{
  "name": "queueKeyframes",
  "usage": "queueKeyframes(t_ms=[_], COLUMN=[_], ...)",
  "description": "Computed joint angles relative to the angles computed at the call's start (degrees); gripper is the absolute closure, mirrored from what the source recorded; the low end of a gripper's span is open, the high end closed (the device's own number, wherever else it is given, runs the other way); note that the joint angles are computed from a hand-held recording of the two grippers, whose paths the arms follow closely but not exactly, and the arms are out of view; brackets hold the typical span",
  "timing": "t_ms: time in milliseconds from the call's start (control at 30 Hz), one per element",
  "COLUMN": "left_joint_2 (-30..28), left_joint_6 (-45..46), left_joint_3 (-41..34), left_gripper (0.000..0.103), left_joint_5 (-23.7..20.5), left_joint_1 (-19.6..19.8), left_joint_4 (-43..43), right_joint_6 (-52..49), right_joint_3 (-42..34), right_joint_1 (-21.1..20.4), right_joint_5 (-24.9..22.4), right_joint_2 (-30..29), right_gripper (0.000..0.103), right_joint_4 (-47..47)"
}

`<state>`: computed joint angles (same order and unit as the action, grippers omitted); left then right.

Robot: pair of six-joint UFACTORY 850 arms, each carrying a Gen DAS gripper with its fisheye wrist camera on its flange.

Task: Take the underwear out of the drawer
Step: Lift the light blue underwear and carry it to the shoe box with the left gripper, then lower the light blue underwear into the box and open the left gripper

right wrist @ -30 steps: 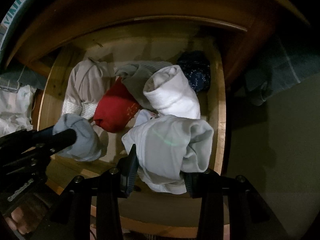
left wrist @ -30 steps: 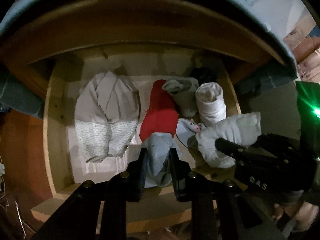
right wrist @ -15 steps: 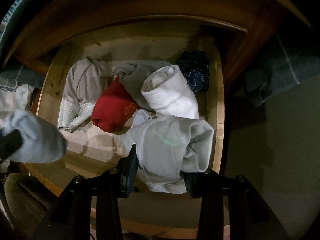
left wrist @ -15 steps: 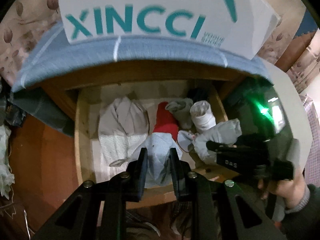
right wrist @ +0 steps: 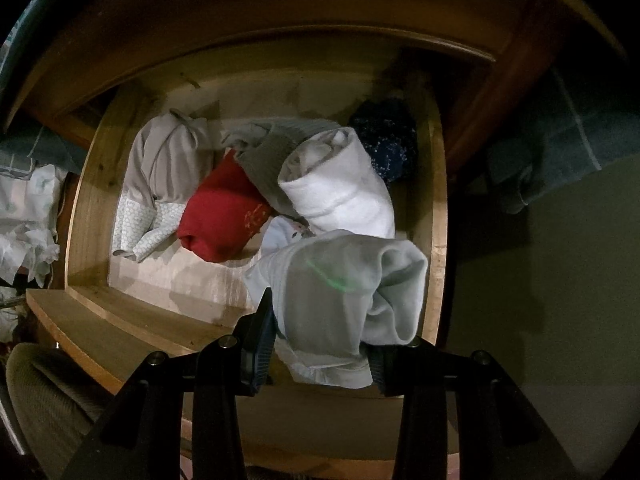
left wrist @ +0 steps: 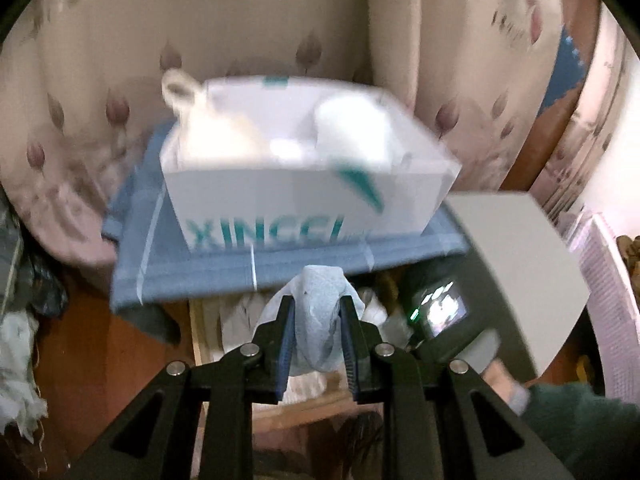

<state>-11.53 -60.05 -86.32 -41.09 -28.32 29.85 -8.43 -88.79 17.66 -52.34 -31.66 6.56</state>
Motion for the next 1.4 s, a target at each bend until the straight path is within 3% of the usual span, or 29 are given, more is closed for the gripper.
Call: queueKeyframes(t_ms=[200,400,533,933,1400], left_joint_2=[-0.71,-5.23,-10.09,-18.21,-21.35], left_joint_6=[1.33,1.86,4.91,9.49,10.09], left_joint_3=[-8.42,-17.33,-22.78,-26.71,-27.45], left_gripper=[0.081,0.081,0.081,0.081,0.077], left_joint_5=[-3.64,-7.42,-7.84,-1.71,-3.28], left_joint_1=[0.12,1.76,3.76,7.95,8.68], left_joint_4=[6.03,11.67,10.85,1.45,-3.08], right_joint_6=[0.29,0.38,0.29,-0.9,-0.99], right_joint_3=[0.08,0.2,0.21,-0.06,-0.16], right_joint_1=[0.12,0.24,0.21,-0.05,0.15], right_joint_5=[0.15,0.35,0.28,-0.22,-0.68], right_joint_2=[0.03,0.1,0.12,-0.09,-0.2], right_gripper=[0.066,0.066,0.066,0.066,0.066], right_joint_4=[-0.22,-0.56,-0.64,0.77,0.88])
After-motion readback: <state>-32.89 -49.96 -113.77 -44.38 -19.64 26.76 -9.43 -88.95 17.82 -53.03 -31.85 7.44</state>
